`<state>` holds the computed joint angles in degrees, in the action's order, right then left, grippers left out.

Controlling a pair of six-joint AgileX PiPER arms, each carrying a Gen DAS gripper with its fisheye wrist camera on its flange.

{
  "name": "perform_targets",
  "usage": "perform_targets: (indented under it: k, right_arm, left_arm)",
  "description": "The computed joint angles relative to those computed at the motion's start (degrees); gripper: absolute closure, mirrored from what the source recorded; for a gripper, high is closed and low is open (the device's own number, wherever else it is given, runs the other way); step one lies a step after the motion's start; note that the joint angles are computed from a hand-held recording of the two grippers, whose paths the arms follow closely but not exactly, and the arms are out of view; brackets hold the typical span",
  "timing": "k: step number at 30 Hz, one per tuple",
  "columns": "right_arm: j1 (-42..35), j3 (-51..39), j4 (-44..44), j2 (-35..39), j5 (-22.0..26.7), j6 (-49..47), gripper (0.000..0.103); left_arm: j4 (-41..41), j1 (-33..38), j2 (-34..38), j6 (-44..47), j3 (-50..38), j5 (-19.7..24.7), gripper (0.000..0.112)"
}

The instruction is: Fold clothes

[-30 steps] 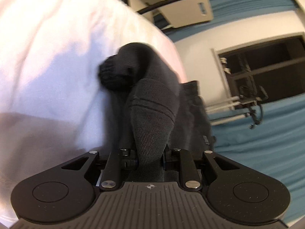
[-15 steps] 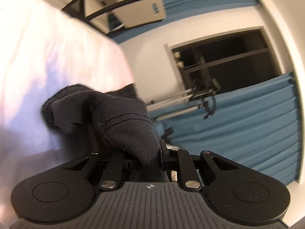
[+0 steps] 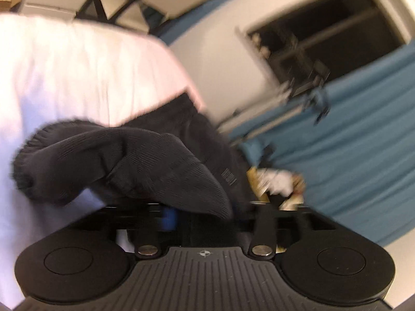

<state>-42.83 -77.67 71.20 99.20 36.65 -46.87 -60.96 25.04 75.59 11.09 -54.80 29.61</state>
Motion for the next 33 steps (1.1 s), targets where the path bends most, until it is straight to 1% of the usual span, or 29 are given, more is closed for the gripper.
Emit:
perform_targets:
  k: [1, 2, 3, 4, 5, 6, 8, 9, 10, 11, 13, 14, 16, 19, 20, 21, 23, 25, 26, 27, 28, 29, 30, 31, 32, 33]
  right_arm:
    - [0.51, -0.59, -1.01, 2.52, -0.92, 0.62, 0.062]
    - [1.01, -1.46, -2.29, 5.16, -1.77, 1.60, 0.062]
    - [0.93, -1.33, -1.33, 6.98, -1.93, 0.36, 0.061]
    - [-0.14, 0.41, 1.68, 6.96, -0.60, -3.17, 0.059]
    - [-1.42, 2.38, 4.23, 6.46, 1.21, -7.13, 0.052]
    - [-2.85, 4.27, 5.92, 5.71, 3.10, -10.51, 0.048]
    - [-6.44, 7.44, 6.81, 3.56, 7.41, -15.67, 0.044]
    - [-8.88, 8.25, 6.07, 2.97, 10.64, -16.87, 0.043]
    - [-11.40, 8.66, 4.77, 2.60, 13.83, -16.84, 0.041]
    - [-13.64, 8.95, 3.46, 2.54, 16.39, -16.05, 0.038]
    - [-18.21, 10.08, 0.13, 1.90, 21.35, -13.08, 0.036]
    - [-20.19, 9.93, -1.69, 2.11, 23.73, -10.85, 0.035]
    - [-23.50, 10.30, -4.75, 2.88, 27.54, -6.75, 0.034]
    - [-25.32, 10.08, -7.52, 6.22, 30.71, -1.57, 0.034]
    - [-25.34, 9.86, -7.79, 7.45, 31.75, -0.69, 0.034]
    - [-24.64, 9.59, -7.35, 8.51, 31.92, -0.42, 0.034]
    - [-22.49, 9.97, -4.60, 9.52, 30.36, -0.95, 0.034]
    - [-19.45, 9.32, -1.78, 9.84, 27.87, -1.65, 0.050]
    - [-17.70, 9.22, -1.47, 9.11, 25.36, -2.17, 0.086]
    - [-16.23, 8.97, -1.58, 8.34, 23.47, -2.15, 0.091]
    - [-15.33, 8.91, -1.41, 7.35, 22.54, -1.83, 0.091]
    - [-14.95, 9.44, -0.51, 5.67, 21.97, -2.21, 0.092]
    - [-14.97, 9.87, 0.81, 3.47, 22.18, -3.24, 0.093]
    - [-15.39, 10.03, 2.38, 1.27, 23.11, -4.36, 0.093]
    - [-16.15, 9.98, 3.98, -0.66, 24.42, -4.84, 0.093]
    - [-17.45, 9.64, 5.46, -2.72, 26.12, -4.92, 0.093]
  left_arm:
    - [0.17, -0.96, 2.76, 0.74, -0.92, 0.04, 0.036]
    - [0.75, -0.63, 3.24, 0.56, -0.57, 0.86, 0.031]
    - [1.34, -0.31, 3.63, 0.36, -0.14, 1.56, 0.027]
    - [1.58, 0.98, 3.11, 1.79, 0.36, 3.44, 0.024]
    - [1.85, 2.32, 2.60, 3.26, 0.84, 5.36, 0.021]
    - [0.04, 4.77, 1.13, 6.23, 2.18, 8.28, 0.021]
    - [-6.25, 12.43, -2.38, 14.07, 5.47, 16.23, 0.019]
    - [-9.09, 16.98, -3.81, 17.87, 7.00, 20.85, 0.017]
    - [-10.66, 20.45, -4.65, 20.58, 7.93, 23.48, 0.017]
    - [-10.98, 22.32, -4.98, 21.13, 8.02, 24.28, 0.015]
    - [-9.70, 26.19, -4.04, 18.51, 7.34, 25.18, 0.015]
    - [-10.31, 27.72, -3.31, 18.36, 7.83, 25.59, 0.015]
    - [-12.27, 29.41, -0.07, 17.52, 8.42, 25.97, 0.015]
    - [-14.80, 29.44, 5.98, 14.74, 7.72, 27.42, 0.015]
    - [-15.30, 28.70, 7.52, 14.13, 7.27, 26.79, 0.015]
    - [-16.62, 27.60, 8.86, 13.21, 7.11, 25.07, 0.015]
    - [-18.29, 26.17, 10.09, 11.47, 6.57, 22.41, 0.016]
    - [-14.31, 22.41, 9.54, 8.15, 4.28, 16.85, 0.031]
    - [-11.61, 20.53, 9.38, 5.93, 2.99, 14.21, 0.056]
    - [-7.80, 18.86, 8.96, 3.44, 1.40, 12.53, 0.065]
    - [-3.24, 17.67, 8.47, 0.05, -0.55, 11.83, 0.068]
    - [-0.33, 17.64, 7.36, -1.05, -1.32, 12.26, 0.073]
    - [2.53, 17.76, 6.42, -1.77, -3.17, 13.75, 0.075]
    - [4.24, 18.76, 5.63, -2.00, -5.31, 16.65, 0.076]
    - [5.63, 19.80, 5.02, -2.02, -7.64, 19.66, 0.078]
    - [6.42, 21.64, 4.92, -2.34, -10.52, 24.19, 0.079]
